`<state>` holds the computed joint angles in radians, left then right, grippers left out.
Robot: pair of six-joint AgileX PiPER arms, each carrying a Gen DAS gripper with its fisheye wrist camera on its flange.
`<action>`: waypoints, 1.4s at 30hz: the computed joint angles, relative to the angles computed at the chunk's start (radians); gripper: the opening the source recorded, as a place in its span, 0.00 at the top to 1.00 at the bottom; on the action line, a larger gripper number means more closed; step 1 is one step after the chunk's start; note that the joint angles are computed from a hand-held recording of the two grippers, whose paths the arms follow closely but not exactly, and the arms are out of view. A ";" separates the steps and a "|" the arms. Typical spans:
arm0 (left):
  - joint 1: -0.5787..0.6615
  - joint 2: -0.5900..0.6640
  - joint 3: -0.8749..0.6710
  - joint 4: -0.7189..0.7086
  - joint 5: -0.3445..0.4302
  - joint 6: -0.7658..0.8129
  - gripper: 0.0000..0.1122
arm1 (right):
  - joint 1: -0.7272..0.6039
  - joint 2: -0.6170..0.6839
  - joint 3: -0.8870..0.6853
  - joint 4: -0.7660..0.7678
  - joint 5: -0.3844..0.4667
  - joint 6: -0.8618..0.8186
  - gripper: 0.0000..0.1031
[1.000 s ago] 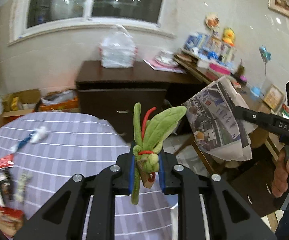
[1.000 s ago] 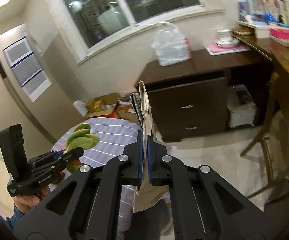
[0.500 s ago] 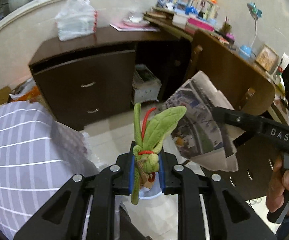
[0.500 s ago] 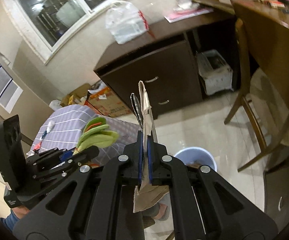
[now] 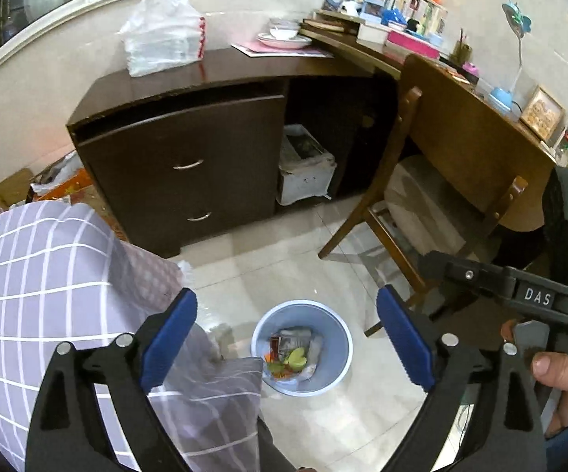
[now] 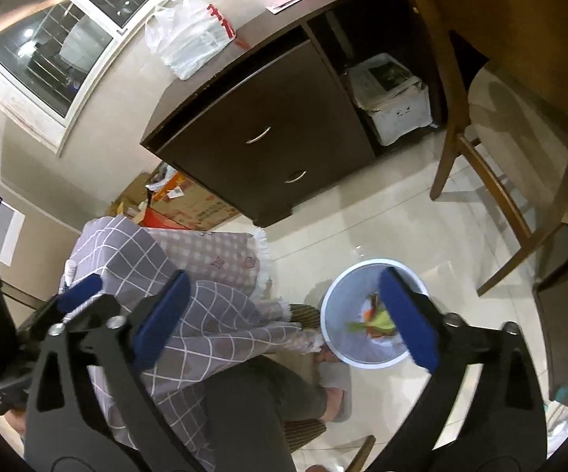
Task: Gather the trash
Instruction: 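Carry both items to the blue wastebasket and open both grippers, then move both tools back over the table toward the remaining trash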
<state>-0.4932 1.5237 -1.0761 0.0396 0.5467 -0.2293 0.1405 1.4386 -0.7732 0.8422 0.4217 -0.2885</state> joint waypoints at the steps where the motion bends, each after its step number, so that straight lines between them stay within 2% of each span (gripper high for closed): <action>1: 0.008 -0.015 0.007 0.000 0.001 0.002 0.19 | 0.010 -0.002 -0.008 -0.047 -0.002 0.046 0.06; 4: 0.021 -0.065 0.028 0.009 0.003 -0.003 0.19 | 0.060 -0.012 -0.043 -0.215 -0.008 0.218 0.06; 10: 0.068 -0.213 0.084 0.014 0.015 0.010 0.17 | 0.168 -0.043 -0.122 -0.422 0.004 0.448 0.06; 16: 0.149 -0.363 0.108 -0.021 0.061 0.074 0.16 | 0.325 -0.046 -0.246 -0.654 0.035 0.692 0.06; 21: 0.245 -0.469 0.119 -0.061 0.103 0.144 0.15 | 0.467 -0.007 -0.383 -0.819 0.080 0.843 0.06; 26: 0.402 -0.553 0.128 -0.178 0.153 0.299 0.15 | 0.564 0.038 -0.491 -0.910 0.120 0.918 0.06; 32: 0.674 -0.642 0.144 -0.390 0.241 0.558 0.15 | 0.669 0.121 -0.635 -0.983 0.184 0.979 0.06; 34: 0.812 -0.667 0.153 -0.493 0.288 0.683 0.15 | 0.707 0.157 -0.687 -1.004 0.208 0.990 0.06; 39: 1.228 -0.676 0.166 -0.752 0.478 1.017 0.15 | 0.782 0.269 -0.830 -1.016 0.269 0.982 0.06; 42: 1.467 -0.663 0.176 -0.851 0.591 1.184 0.15 | 0.830 0.360 -0.939 -1.014 0.316 0.970 0.06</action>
<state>0.9742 0.8607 -0.9003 -0.8113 1.1380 0.9542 0.9705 1.7982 -1.7117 -0.1720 0.7377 0.6815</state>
